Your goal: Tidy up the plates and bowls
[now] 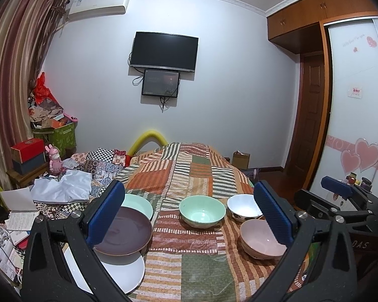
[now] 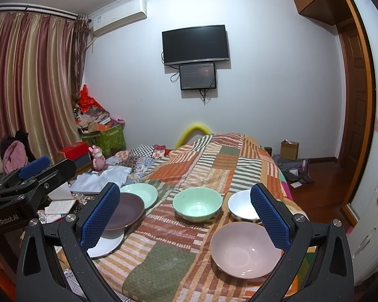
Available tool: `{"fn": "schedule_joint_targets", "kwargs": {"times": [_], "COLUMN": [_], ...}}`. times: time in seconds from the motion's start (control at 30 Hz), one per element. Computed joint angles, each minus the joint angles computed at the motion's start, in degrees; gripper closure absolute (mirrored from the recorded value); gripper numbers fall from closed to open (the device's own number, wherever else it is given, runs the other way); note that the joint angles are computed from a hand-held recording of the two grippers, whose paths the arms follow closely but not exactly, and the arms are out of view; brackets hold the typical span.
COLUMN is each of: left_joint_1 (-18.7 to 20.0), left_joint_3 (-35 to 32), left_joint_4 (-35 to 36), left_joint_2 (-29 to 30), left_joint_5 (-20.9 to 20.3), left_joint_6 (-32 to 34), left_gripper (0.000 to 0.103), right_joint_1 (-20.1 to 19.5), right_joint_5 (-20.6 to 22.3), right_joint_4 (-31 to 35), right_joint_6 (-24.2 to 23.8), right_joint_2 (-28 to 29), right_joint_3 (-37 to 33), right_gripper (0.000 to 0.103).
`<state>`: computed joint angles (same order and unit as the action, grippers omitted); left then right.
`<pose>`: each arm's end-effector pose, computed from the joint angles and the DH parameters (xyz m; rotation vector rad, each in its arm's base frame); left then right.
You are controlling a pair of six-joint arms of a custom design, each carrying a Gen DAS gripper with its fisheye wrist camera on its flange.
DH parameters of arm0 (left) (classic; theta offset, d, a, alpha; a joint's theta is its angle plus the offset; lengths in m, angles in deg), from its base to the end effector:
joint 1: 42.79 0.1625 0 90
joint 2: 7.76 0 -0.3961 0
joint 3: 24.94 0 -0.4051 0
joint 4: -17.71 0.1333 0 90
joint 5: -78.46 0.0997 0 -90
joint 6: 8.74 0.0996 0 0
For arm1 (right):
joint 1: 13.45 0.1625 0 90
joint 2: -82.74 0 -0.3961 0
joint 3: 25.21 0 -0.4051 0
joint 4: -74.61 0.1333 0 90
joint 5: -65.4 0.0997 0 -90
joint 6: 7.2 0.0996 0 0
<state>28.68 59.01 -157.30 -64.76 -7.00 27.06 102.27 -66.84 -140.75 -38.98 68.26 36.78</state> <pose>-0.0930 -0.7217 0.3432 1.1240 2.3142 -1.3960 0.3853 -0.6471 0.0448 0.3975 -1.9673 1.5061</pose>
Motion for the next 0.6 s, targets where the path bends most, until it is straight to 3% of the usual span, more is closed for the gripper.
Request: {"fn": "schedule_joint_targets", "kwargs": {"times": [0.6], "left_joint_1": [0.0], "left_joint_3": [0.2], "left_joint_4": [-0.2], "left_joint_2": [0.1], "left_joint_5": [-0.1], "left_joint_6": [0.2], "left_gripper": [0.000], "right_joint_1": [-0.1], "right_joint_5": [0.2], "right_joint_4": [0.0], "right_joint_6": [0.3], "right_joint_2": [-0.2], "right_joint_3": [0.5], "right_gripper": [0.000]}}
